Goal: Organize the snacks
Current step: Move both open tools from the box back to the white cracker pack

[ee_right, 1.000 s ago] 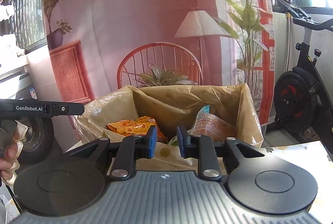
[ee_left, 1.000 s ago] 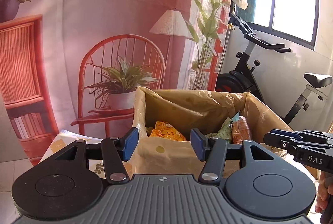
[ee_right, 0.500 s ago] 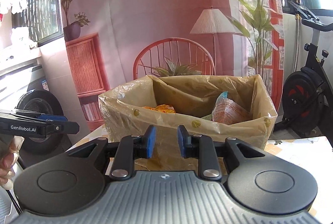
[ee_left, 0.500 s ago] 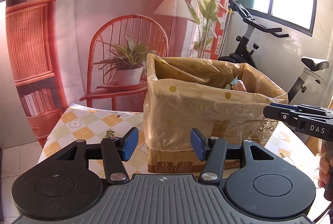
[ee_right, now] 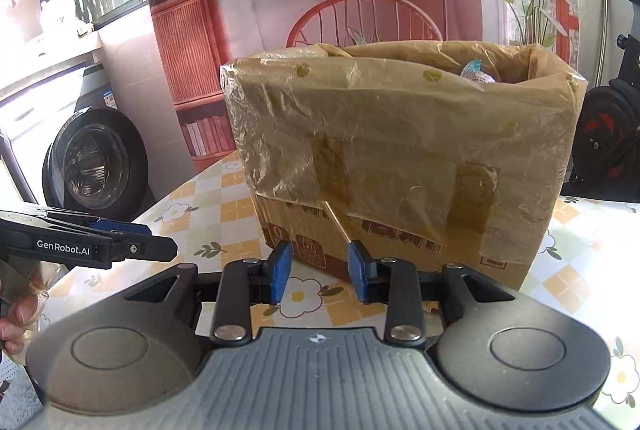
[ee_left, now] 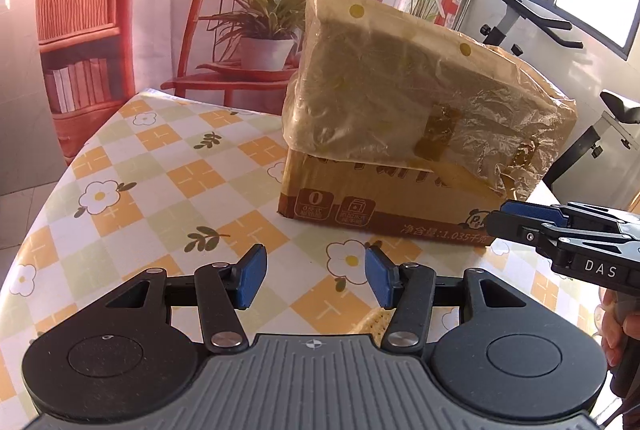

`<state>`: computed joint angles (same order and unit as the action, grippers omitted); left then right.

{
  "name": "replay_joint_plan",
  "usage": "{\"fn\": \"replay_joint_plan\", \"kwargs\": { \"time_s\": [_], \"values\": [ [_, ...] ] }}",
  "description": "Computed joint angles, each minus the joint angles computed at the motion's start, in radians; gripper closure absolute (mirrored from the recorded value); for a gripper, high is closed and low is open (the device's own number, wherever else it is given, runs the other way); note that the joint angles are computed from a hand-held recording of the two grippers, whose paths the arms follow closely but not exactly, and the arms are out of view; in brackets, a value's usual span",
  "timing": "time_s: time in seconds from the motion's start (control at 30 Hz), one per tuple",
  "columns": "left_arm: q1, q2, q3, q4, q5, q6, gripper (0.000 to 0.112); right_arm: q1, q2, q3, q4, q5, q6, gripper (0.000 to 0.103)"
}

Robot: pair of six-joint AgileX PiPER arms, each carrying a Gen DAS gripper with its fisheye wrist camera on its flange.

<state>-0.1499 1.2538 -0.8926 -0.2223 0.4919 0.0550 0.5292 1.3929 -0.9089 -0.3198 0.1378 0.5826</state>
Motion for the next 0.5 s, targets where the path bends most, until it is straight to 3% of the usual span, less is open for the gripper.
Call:
{"fn": "replay_joint_plan", "kwargs": {
  "time_s": [0.07, 0.5],
  "values": [
    [-0.017, 0.012, 0.027, -0.002, -0.010, -0.023, 0.056, -0.004, 0.025, 0.003, 0.122, 0.014, -0.155, 0.065],
    [-0.066, 0.116, 0.105, -0.167, -0.028, 0.001, 0.057, 0.010, 0.144, 0.015, 0.479, 0.101, -0.714, 0.045]
  ]
}}
